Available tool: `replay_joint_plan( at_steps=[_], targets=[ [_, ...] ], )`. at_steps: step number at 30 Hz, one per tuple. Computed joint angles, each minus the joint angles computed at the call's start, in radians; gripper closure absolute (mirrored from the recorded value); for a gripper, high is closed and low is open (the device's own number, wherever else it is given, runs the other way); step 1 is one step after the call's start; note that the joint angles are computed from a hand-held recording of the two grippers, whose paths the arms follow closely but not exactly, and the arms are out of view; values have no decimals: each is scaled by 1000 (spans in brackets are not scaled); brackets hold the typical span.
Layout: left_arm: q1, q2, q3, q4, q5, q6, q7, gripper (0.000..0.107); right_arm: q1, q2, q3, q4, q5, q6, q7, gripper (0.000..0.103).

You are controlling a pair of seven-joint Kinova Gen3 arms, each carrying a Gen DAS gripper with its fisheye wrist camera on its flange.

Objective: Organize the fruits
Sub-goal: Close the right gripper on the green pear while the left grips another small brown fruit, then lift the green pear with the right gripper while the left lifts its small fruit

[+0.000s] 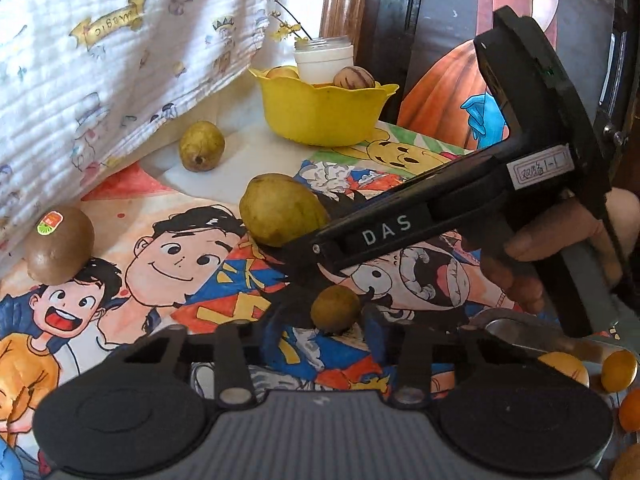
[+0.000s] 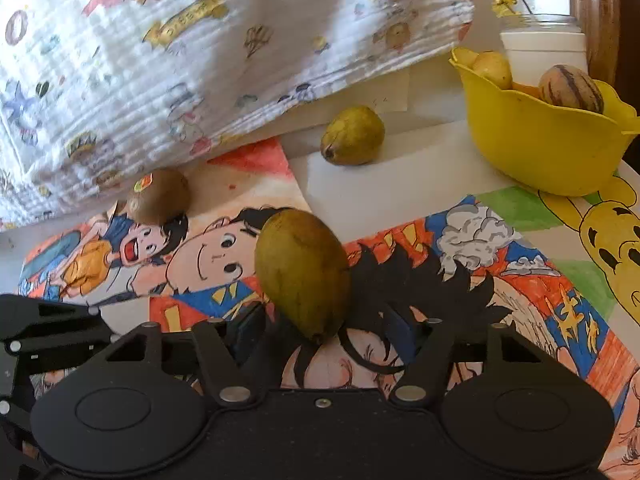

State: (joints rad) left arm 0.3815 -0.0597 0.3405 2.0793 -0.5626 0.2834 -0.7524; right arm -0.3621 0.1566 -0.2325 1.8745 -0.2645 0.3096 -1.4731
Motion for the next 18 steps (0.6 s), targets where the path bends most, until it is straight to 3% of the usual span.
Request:
replay_joint_plan(
  at_steps=[8,11,18],
  targets=[
    [-2,4,-4,1,24,-17,-30,70,39,9,-42,18,-57,-49,70,41],
    [2,5,-9,-1,37,-18,-44,79,89,14,-90,26,-124,-68,139,46],
    [3,4,-17,0,71,-23,-67,79,115,20,-121,29,-195,-82,216,55]
  ],
)
